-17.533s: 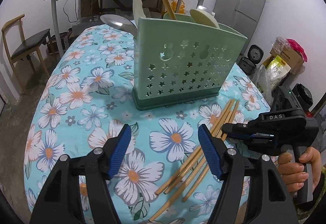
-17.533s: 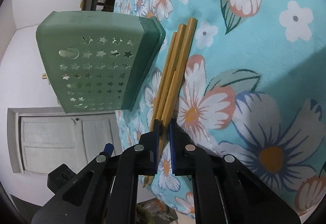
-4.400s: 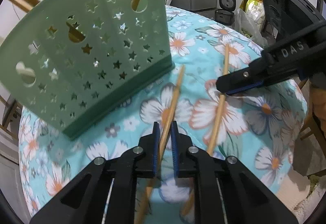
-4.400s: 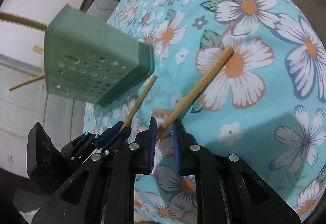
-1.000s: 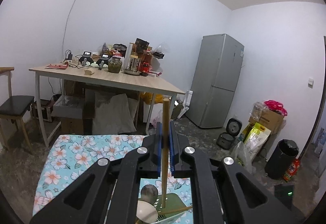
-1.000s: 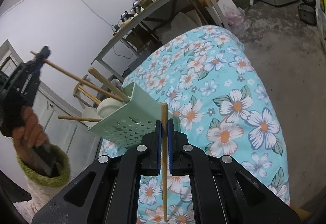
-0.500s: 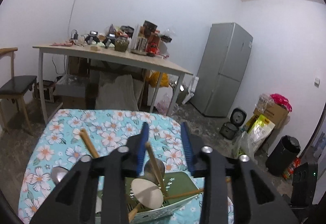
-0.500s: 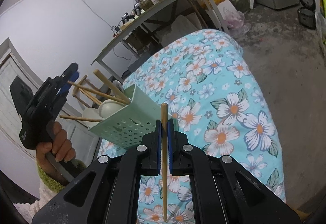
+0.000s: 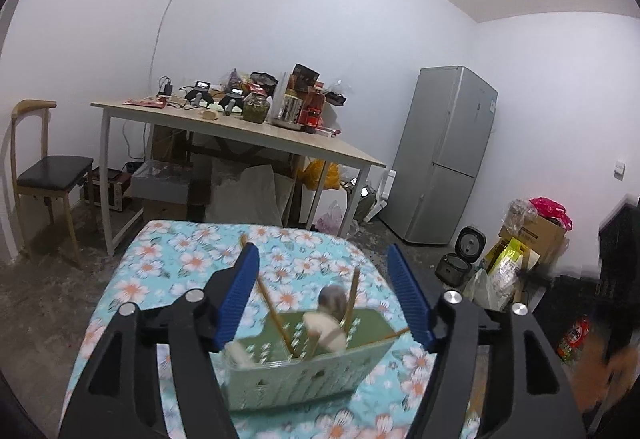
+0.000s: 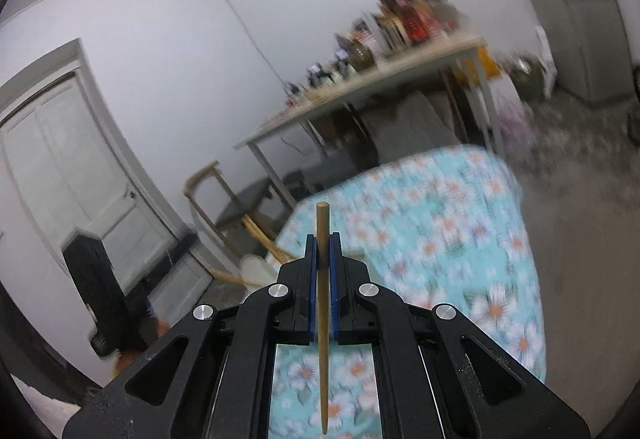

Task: Organize utensils
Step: 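Lower the chopstick into the holder and open the right tool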

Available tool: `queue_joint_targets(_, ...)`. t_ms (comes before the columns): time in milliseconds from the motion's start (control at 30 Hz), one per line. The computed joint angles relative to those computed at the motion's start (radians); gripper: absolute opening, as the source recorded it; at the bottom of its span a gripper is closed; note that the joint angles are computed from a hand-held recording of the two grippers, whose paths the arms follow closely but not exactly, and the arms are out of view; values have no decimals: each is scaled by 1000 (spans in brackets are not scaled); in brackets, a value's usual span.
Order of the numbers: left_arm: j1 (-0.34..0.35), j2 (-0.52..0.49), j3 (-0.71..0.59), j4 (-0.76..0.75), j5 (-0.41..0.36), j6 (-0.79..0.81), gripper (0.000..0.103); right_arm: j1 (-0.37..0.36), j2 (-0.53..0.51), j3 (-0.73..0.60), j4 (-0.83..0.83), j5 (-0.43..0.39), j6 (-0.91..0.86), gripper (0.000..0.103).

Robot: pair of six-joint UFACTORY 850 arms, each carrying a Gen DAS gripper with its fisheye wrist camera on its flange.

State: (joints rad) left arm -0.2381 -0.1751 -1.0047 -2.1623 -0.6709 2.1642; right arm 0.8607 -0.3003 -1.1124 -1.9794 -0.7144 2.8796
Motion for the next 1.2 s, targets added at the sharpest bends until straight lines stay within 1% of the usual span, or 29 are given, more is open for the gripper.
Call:
queue_joint_targets(200,47,35,79,87,-12,-34,72,-10,-2,-100,-4,-58,-185,4)
queue_joint_targets(300,58,45,123,112,12,-16,73,-25,-17,-147,-19,-74,-236,4)
queue_joint_targets(400,73,47,157,147,26,-20,74,-41,-44,-197,1,-92,-297,4)
queue_joint_targets(633,95,44,204,167,49,-26,74,-94,-120,-279,40,-59,-322,4)
queue_joint_targets(867,96,37,204,158,56,-31,74,-101,-212,-337,118,-58,-398,4)
queue_joint_targets(933,95,34,201,159,58,-36,75,-107,-228,-343,135,-14,-402,5)
queue_joint_targets(967,94,32,199,162,59,-39,75,-110,-236,-345,156,17,-413,7)
queue_joint_targets(1000,92,31,198,162,62,-42,75,-109,-239,-347,175,28,-428,9)
queue_joint_targets(1033,90,29,196,164,64,-47,75,-107,-242,-348,200,41,-447,15)
queue_joint_targets(1067,87,29,195,167,67,-53,75,-104,-243,-345,209,47,-447,28)
queue_joint_targets(1133,81,30,195,167,70,-55,76,-96,-228,-322,200,36,-419,43)
queue_joint_targets(1200,75,30,193,166,71,-53,77,-86,-205,-292,184,22,-387,44)
